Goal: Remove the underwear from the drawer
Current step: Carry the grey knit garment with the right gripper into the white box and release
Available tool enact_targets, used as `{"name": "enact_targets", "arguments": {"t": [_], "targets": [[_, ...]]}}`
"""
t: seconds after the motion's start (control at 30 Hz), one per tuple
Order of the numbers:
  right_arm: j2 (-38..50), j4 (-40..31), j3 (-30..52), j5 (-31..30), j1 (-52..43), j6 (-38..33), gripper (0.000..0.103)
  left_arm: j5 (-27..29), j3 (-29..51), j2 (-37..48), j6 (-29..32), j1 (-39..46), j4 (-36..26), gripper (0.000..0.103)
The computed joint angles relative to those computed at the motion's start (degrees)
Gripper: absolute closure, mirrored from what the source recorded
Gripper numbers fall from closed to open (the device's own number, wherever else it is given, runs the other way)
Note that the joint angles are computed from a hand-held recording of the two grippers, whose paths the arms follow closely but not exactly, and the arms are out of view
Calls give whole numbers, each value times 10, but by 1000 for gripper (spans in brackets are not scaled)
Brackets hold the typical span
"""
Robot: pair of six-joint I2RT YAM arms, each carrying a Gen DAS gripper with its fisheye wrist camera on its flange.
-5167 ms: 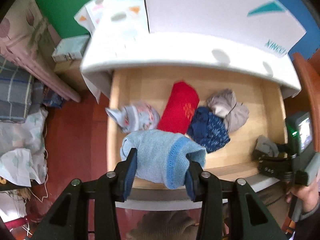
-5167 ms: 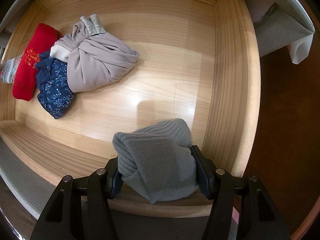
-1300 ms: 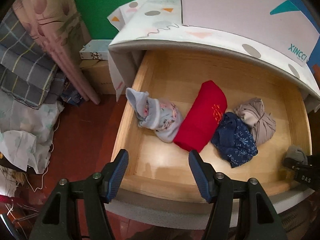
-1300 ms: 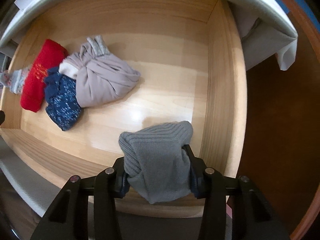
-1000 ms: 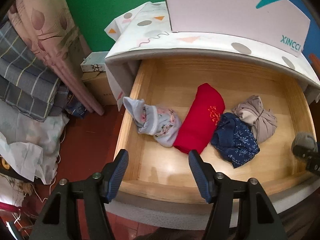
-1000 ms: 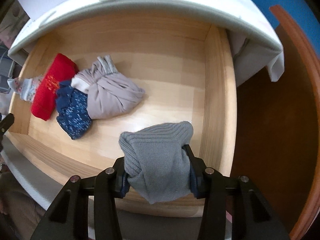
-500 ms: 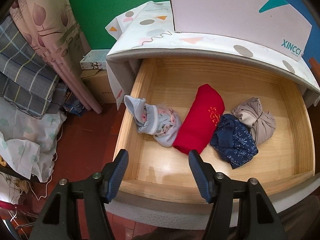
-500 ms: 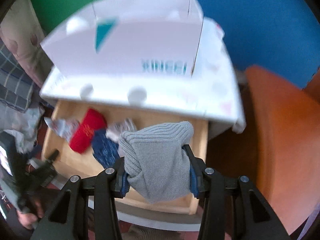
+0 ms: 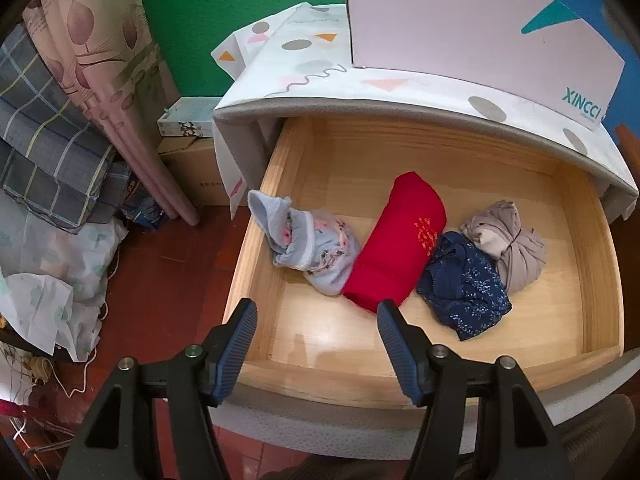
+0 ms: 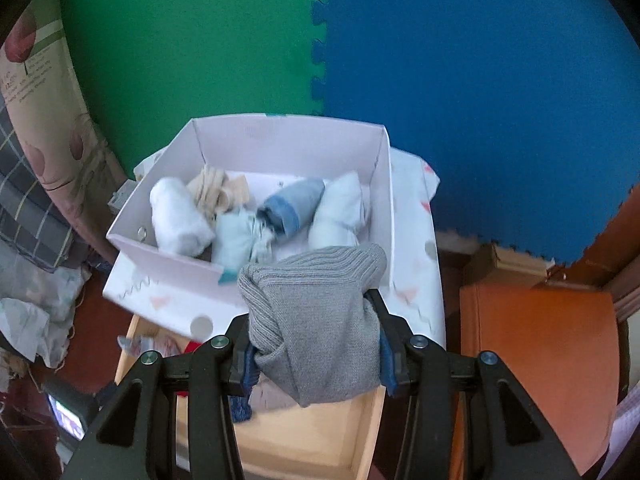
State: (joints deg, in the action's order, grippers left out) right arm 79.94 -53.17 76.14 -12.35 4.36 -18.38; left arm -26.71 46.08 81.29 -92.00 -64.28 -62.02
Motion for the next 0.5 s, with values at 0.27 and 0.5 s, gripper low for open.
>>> {"name": "enact_targets", "arguments": {"t": [0.27,0.5], "targets": [[88,13,82,30,56,44,61,-7,-8,-13,-13,-7,2,39],[170,37,113,63,91,59,60,-14,-20,-35,-26,-14,8,39]]}}
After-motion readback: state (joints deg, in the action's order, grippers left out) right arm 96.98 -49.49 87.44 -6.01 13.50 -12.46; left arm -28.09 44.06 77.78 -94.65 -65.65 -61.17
